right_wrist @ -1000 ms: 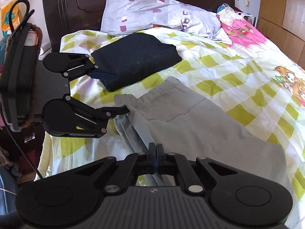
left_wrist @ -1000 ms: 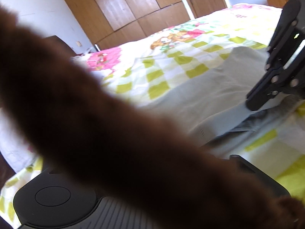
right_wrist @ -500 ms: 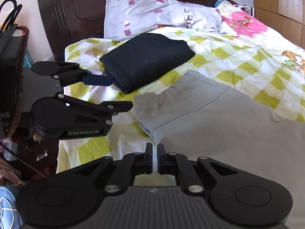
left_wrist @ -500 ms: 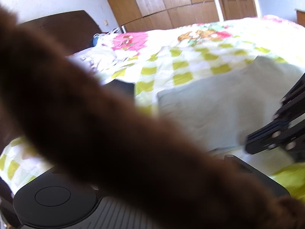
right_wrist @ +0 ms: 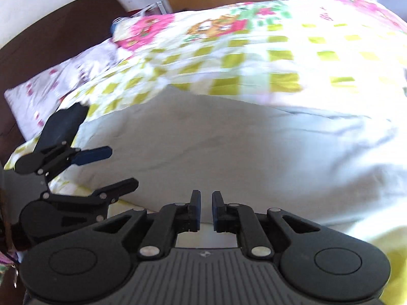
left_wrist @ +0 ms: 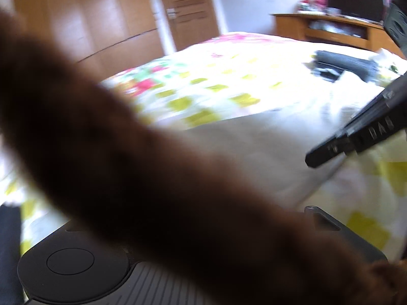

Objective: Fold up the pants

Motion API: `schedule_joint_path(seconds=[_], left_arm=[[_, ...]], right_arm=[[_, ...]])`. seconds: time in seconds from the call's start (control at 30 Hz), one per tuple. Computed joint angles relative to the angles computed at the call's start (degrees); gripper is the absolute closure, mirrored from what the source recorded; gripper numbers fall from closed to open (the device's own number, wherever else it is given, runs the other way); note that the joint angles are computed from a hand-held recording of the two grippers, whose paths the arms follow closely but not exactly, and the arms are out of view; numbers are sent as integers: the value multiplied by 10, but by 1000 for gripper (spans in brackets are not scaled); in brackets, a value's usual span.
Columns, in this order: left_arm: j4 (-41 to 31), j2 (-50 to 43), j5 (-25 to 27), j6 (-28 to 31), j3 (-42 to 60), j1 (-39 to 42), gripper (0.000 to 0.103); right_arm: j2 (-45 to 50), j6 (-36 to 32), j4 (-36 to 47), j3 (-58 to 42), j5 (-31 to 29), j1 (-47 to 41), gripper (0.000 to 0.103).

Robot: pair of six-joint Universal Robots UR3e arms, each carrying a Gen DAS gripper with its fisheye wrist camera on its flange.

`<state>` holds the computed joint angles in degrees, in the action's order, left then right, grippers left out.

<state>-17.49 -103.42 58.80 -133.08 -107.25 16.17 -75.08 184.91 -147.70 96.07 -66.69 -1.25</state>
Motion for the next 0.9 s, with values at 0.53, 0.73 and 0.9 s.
schedule_joint_path(seconds=[0.53,0.73,0.9], left_arm=[[-3,-151,105,-2,150,-235,37],[-23,-167,130,-12,184,-253,37],[-13,-170,136,-25,185,-260,41]], right_arm=[[-143,137,-142,272,81,-320,64],[-84,183,-226,262,88,-331,77],[-108,180,-241,290,93,-347,82]])
